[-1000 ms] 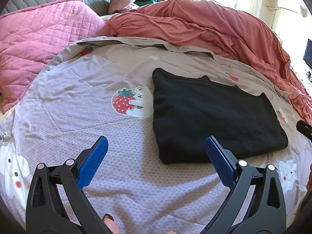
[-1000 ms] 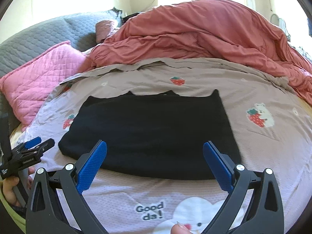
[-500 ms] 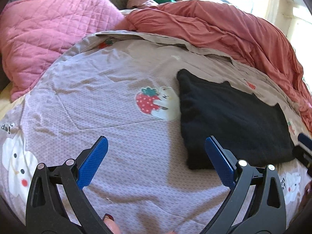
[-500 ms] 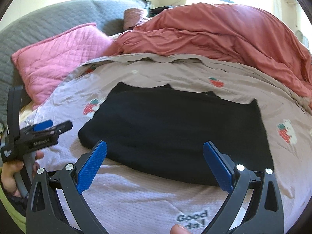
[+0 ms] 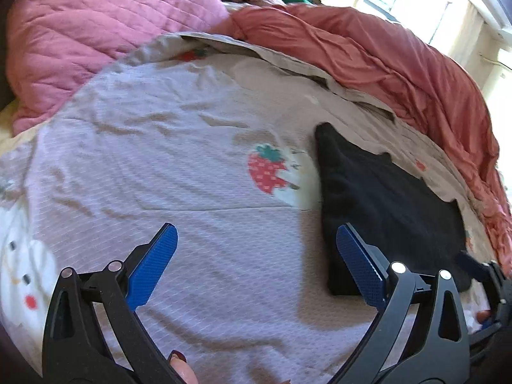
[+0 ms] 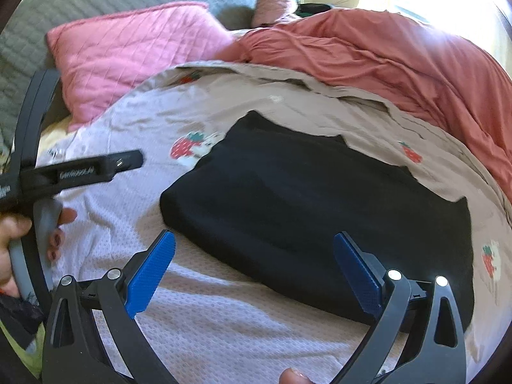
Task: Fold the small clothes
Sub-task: 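Move both open tools toward the edge of the folded shirt, then close the left tool on the shirt's side edge while the right tool grasps it too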
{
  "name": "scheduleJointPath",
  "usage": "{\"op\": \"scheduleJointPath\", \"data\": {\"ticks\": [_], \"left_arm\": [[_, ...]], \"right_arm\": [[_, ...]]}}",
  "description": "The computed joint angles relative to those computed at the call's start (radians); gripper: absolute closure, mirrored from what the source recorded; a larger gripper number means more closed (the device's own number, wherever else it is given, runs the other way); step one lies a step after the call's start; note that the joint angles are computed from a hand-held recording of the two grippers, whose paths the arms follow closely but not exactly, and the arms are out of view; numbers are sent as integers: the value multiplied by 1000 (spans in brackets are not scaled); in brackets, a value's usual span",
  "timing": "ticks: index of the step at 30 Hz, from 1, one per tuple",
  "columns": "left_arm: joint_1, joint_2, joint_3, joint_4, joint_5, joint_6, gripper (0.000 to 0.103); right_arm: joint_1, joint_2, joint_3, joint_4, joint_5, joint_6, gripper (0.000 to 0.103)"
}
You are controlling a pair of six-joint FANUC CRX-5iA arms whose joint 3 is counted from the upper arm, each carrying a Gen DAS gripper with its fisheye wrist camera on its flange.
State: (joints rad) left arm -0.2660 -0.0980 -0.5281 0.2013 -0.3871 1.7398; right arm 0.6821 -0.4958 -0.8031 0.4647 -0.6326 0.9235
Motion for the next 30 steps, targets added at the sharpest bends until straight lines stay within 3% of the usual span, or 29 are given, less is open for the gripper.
{"op": "scheduleJointPath", "data": {"ticks": [7,15,19,22,24,27,30], "left_arm": [[9,85,53,139,-17,-113,10],[30,234,220,198,-112,-42,13],[18,280,237,311,-62,-111,16],[6,285,182,462,11,-255,24],[7,293,162,527,19,-325,29],[28,312,186,497,-13,-307,29],[34,327,179,615,-31,-419,29]], "right_arm": [[29,82,-17,108,11,-3,4],[18,142,-40,218,41,7,5],[15,167,-15,148,37,91,5],[8,178,-31,188,70,81,5],[1,193,-47,249,101,39,5],[-16,216,-71,375,144,-42,5],[-40,225,-98,509,184,-135,11]]}}
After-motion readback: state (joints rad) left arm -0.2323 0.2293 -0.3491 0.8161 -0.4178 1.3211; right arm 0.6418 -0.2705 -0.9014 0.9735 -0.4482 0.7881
